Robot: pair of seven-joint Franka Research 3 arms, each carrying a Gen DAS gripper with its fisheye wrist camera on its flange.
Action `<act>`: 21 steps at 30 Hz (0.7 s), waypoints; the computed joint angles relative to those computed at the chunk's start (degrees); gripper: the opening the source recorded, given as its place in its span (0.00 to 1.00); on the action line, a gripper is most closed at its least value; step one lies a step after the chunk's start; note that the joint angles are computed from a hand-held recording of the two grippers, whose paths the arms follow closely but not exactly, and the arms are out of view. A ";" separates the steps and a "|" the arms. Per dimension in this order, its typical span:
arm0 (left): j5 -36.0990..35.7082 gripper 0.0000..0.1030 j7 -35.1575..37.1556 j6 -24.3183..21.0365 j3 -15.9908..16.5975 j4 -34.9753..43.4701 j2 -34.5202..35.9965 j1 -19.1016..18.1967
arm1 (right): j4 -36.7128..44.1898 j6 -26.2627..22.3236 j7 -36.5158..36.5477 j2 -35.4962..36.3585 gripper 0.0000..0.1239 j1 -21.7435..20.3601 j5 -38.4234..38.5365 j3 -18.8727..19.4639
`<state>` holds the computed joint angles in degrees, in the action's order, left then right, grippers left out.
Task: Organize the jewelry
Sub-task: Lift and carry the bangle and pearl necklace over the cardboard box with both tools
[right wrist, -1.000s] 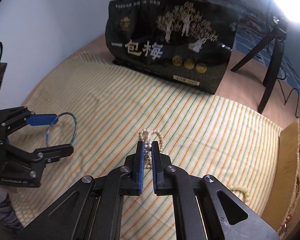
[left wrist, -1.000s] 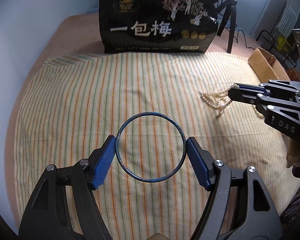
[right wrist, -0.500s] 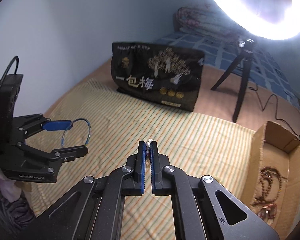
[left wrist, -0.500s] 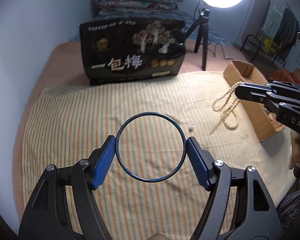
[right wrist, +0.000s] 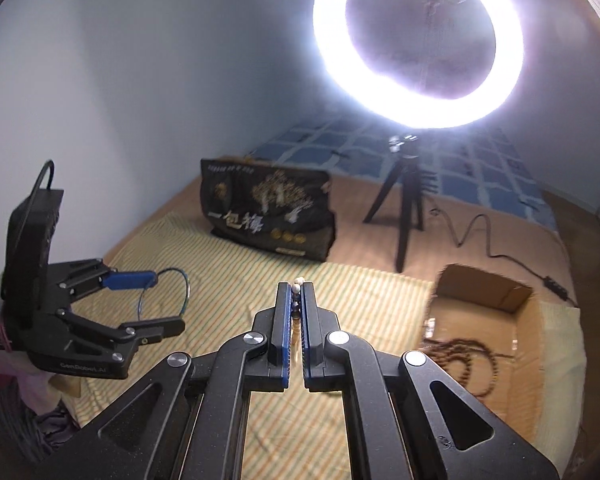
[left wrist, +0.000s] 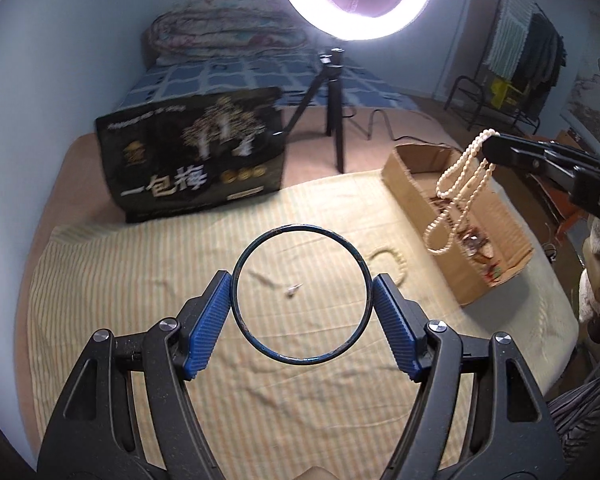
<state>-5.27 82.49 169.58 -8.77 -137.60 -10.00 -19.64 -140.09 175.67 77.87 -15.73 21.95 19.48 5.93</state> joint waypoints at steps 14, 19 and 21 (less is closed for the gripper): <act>-2.10 0.71 1.92 0.14 -5.17 11.26 9.01 -1.92 | -4.15 0.53 2.15 -5.67 0.02 -7.47 -2.05 -2.21; 1.60 0.71 -0.42 -0.21 -7.86 16.34 13.74 -1.43 | -3.52 0.72 2.21 -4.54 0.02 -9.64 -2.52 -2.94; 2.47 0.71 -0.95 -0.44 -8.76 18.13 15.46 -1.25 | -3.20 0.78 1.98 -3.97 0.02 -9.90 -2.36 -3.50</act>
<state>-2.80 81.54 169.15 -17.52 -119.47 5.45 -20.88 -143.29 176.45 79.84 -19.70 12.05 17.12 2.43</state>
